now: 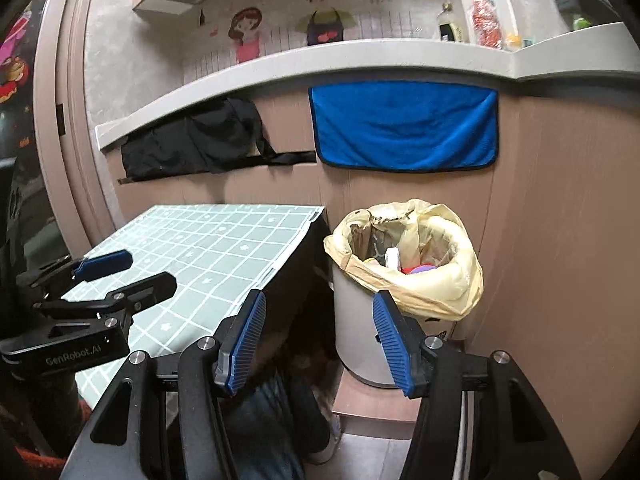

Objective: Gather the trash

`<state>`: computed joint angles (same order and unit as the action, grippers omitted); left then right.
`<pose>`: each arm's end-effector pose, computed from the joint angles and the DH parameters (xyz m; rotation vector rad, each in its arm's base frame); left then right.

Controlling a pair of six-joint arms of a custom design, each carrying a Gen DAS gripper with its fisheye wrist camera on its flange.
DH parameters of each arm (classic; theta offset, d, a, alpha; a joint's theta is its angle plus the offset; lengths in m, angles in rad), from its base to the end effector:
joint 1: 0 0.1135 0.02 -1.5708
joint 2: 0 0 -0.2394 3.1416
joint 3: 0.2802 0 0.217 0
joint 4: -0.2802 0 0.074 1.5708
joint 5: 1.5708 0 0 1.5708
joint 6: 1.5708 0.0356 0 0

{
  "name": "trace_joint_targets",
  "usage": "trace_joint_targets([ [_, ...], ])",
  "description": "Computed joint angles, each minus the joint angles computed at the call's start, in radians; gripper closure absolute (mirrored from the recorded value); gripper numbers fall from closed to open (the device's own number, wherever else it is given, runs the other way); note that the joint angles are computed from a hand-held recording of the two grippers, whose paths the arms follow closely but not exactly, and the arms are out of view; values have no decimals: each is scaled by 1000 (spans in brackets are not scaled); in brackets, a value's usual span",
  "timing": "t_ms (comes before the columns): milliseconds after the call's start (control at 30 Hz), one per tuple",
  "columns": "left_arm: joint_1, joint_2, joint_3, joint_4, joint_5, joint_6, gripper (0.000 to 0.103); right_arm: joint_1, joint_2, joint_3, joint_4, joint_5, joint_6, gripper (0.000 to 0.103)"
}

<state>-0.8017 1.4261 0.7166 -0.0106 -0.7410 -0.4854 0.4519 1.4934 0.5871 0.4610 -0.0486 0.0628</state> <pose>0.1968 -0.1688 0.1940 -0.0333 2.0796 0.0797 0.2477 0.1222 0.1778 -0.4241 1.9911 0.3746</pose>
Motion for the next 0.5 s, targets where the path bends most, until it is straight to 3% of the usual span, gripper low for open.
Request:
trace_joint_targets([
  [133, -54, -70, -26, -98, -118, -102, 31, 51, -66, -78, 33, 63, 37, 50],
  [500, -74, -192, -96, -132, -149, -141, 31, 168, -161, -124, 12, 205, 42, 50],
])
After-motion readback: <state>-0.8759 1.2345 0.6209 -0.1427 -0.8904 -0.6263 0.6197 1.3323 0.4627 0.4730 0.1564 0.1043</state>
